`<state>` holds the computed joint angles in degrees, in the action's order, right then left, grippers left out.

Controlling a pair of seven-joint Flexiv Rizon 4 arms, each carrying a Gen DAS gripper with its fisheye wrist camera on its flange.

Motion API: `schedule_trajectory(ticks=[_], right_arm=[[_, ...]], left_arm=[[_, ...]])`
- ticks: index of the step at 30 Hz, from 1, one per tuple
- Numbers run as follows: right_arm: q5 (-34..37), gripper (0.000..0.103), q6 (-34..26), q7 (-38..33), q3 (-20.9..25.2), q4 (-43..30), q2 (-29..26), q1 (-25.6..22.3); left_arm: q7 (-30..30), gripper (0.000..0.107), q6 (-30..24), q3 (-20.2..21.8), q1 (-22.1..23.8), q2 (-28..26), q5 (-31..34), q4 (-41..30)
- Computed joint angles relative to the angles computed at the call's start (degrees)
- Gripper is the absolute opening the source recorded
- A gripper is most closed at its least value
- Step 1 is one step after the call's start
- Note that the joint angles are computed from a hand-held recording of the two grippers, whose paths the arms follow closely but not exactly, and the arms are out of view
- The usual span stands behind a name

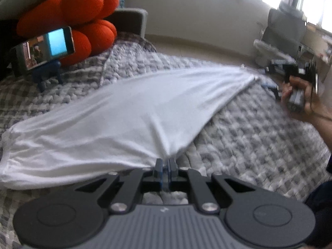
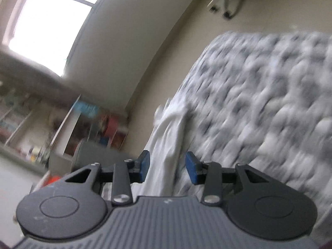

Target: Fold clothes

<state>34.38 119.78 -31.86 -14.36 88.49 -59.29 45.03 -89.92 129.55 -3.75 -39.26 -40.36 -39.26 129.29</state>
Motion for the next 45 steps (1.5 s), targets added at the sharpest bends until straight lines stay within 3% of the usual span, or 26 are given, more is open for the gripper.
schedule_trajectory(ticks=[5,8,12,16,18,20,21,23,26,29,33,37,42,45], right_arm=[[13.47,0.042,-9.82,3.59,-19.53,1.07,-3.48,13.43],[13.83,0.043,-13.06,7.47,-26.28,1.67,-6.65,17.56],[9.99,0.043,-16.39,10.55,-31.14,1.44,-9.98,19.72],[3.86,0.038,-18.05,11.16,-34.96,1.44,-12.61,21.37],[0.65,0.038,-18.09,11.09,-37.54,1.5,-14.28,22.6],[-3.58,0.038,-18.26,10.09,-39.21,0.59,-15.57,22.62],[-6.04,0.038,-18.37,9.17,-39.43,0.07,-15.84,22.12],[-11.31,0.044,-18.08,6.65,-37.24,-0.84,-14.72,19.97],[-17.96,0.044,-18.74,4.44,-34.06,-1.12,-13.12,17.28],[-22.71,0.045,-18.64,3.52,-34.69,-0.27,-12.95,16.84],[-29.81,0.046,-15.16,-2.88,-33.27,-0.89,-11.32,12.96],[-36.29,0.046,-16.98,-12.22,-24.76,-3.31,-6.09,4.54],[-49.56,0.046,-18.54,-26.96,-5.59,-8.49,-0.85,-10.53],[-55.54,0.046,-22.41,-34.43,3.14,-11.55,-0.69,-16.52]], left_arm=[[-11.53,0.006,7.97,-4.05,9.6,-0.44,14.27,2.2],[-13.56,0.008,5.54,-3.87,10.41,-0.79,13.35,0.17],[-3.92,0.011,-5.07,2.2,1.72,-1.12,-0.78,-6.66],[8.39,0.014,-17.25,12.17,-8.89,-4.06,-15.62,-16.54],[10.4,0.024,-23.02,18.91,-13.56,-6.91,-19.17,-21.53],[9.38,0.025,-28.24,25.23,-17.1,-10.6,-20.72,-25.46],[7.84,0.025,-29.24,26.18,-17.27,-11.57,-19.82,-25.98],[6.75,0.026,-27.3,24.41,-15.67,-12.23,-17.97,-25.93],[5.88,0.028,-23.57,20.03,-11.5,-10.99,-13.44,-24.78],[2.67,0.028,-20.12,14.24,-5.52,-9.76,-7.71,-23.49],[1.7,0.03,-22.05,17.24,-7.04,-10.52,-5.38,-24.6],[-0.53,0.033,-23.12,18.82,-7.37,-11.05,-2.65,-25.45],[-3.5,0.034,-24.42,20.26,-7.37,-11.46,0.22,-26.38],[-5.07,0.034,-25.49,22.09,-8.31,-11.87,1.62,-26.9]])
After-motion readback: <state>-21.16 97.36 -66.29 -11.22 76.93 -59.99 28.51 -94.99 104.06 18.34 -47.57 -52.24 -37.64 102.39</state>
